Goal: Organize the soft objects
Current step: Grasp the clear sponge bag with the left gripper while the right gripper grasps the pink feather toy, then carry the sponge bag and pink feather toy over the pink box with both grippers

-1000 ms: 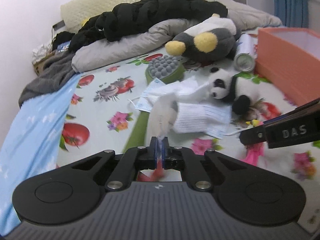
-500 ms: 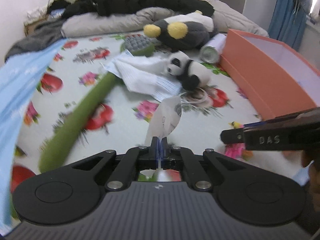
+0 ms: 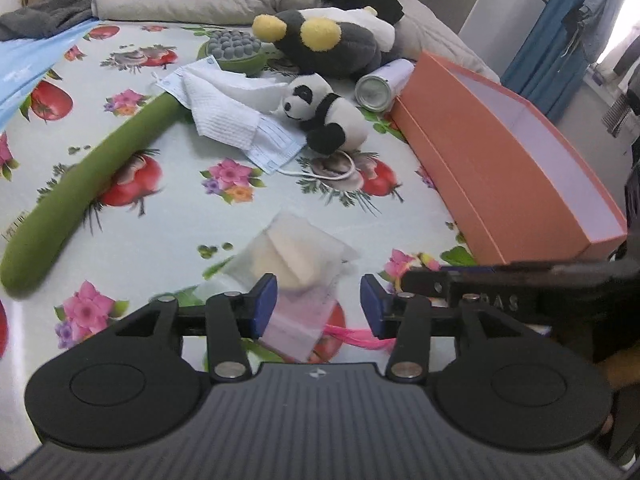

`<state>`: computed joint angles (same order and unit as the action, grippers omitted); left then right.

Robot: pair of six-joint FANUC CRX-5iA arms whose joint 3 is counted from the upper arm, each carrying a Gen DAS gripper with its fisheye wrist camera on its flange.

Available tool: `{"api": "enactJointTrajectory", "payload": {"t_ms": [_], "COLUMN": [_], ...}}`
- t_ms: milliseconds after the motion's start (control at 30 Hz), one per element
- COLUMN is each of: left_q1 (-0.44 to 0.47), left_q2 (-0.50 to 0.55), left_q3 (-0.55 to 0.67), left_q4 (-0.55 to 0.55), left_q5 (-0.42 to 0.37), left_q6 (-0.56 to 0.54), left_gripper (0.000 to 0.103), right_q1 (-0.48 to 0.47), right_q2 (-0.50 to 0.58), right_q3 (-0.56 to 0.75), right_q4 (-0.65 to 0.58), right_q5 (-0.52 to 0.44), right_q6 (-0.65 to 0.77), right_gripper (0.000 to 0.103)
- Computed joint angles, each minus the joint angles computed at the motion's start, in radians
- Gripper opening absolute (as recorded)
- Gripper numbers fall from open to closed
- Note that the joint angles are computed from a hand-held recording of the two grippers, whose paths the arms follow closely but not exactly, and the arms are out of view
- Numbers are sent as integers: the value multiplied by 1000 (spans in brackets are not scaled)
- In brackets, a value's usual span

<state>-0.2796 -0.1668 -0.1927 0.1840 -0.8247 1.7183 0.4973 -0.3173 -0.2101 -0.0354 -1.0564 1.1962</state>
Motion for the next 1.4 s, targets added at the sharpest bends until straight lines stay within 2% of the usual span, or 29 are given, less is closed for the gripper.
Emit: {"api": "enactJointTrajectory", "payload": {"t_ms": [33,233,367,667,833,933,1033,1233,1400], "left_q1": [2,14,14,-25,-28,-31,-33,-49,-66], "left_q2": [4,41,67,156,194,191,182,164,131], "left_q3": [5,39,54,147,173,166,161,163,165], "left_q4": [-5,-14,-4,-100,-111,-120,-124,-140,-153], "left_q5": [-4,-20,-14,-54,-83,-70,-61,-64,-68], "left_q6": [-7,-80,-163,-268,-289,-279,-248,-170,-72], "left_gripper": [61,67,75,77,77,73,56,48,48], "right_q1": [2,31,33,21,11,12,11,12,19], "right_q2": [-3,-20,-29,-41,-40,-40,-39,-44,-65], "right_q3": [-7,-46,-56,-60,-62,-67,-71,-71,-61], "right_q4": [1,29,39,66,47,49,53,64,72], "right_q5": [3,31,46,37,27,33,43,44,33], "right_q6": [-4,-18,-17,5,24,23,23,13,7], "right_gripper": [41,41,34,34,34,34,33,33,33]}}
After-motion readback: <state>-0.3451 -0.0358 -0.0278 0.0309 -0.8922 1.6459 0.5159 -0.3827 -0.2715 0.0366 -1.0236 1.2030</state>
